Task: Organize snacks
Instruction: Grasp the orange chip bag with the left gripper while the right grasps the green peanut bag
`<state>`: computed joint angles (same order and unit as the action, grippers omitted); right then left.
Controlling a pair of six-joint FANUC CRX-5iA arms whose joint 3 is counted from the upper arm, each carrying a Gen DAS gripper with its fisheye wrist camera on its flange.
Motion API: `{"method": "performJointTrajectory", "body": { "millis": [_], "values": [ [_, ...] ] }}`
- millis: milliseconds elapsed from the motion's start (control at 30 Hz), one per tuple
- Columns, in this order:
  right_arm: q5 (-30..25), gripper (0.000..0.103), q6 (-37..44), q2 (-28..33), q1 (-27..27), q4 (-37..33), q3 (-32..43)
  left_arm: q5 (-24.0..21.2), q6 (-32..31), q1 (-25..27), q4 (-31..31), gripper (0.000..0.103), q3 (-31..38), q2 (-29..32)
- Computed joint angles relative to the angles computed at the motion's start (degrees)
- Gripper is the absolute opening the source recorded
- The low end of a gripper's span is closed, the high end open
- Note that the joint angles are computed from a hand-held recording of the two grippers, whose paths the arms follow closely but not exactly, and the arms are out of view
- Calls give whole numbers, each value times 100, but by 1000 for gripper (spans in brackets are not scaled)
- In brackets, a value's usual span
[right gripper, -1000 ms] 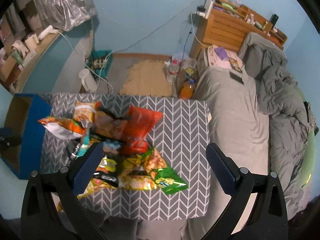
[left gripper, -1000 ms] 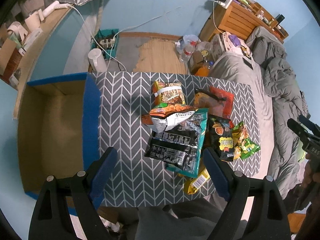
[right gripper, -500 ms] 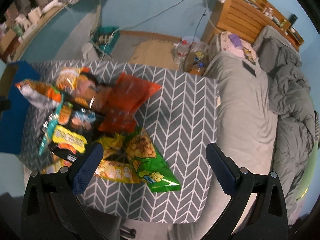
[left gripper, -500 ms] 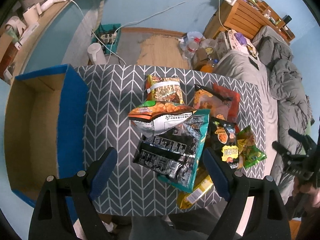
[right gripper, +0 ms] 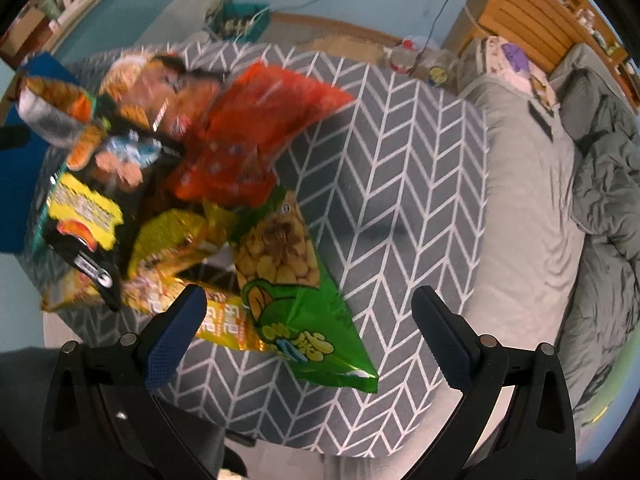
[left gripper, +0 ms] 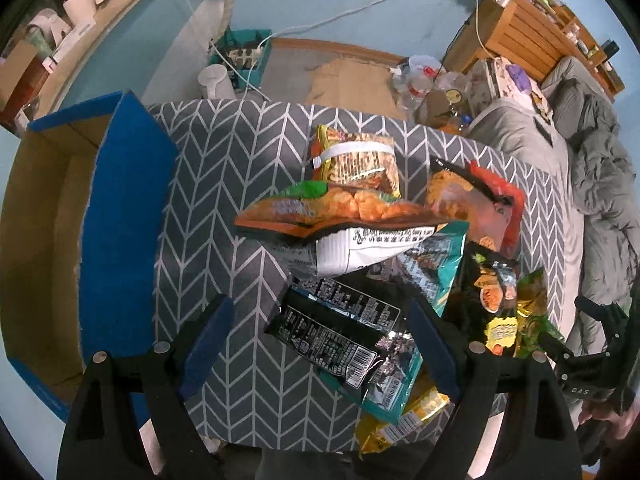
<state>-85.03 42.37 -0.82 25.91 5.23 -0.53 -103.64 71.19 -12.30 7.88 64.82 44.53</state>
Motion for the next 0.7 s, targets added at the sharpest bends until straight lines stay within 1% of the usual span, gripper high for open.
{"method": "performJointTrajectory", "body": {
  "millis": [100,233,333,433,567,633,700],
  "values": [
    [-34,101,172,73,-43,-82,-55,121,61,-24,-62,89,-178,-75],
    [-10,101,398,145,-142,-236,-110,73,276,-34,-84,89,-89,22],
    [119,101,421,131,-222,-327,-172,22,457,-34,-60,89,31,118],
    [238,100,483,164,-324,-412,-197,76,580,-54,-88,89,42,137],
    [370,92,613,236,-532,-593,-132,62,724,-99,-139,89,137,214],
    [410,86,656,297,-600,-697,-82,19,820,-147,-233,89,244,277],
    [464,72,670,338,-653,-781,-59,35,907,-180,-302,89,272,300]
  ]
}}
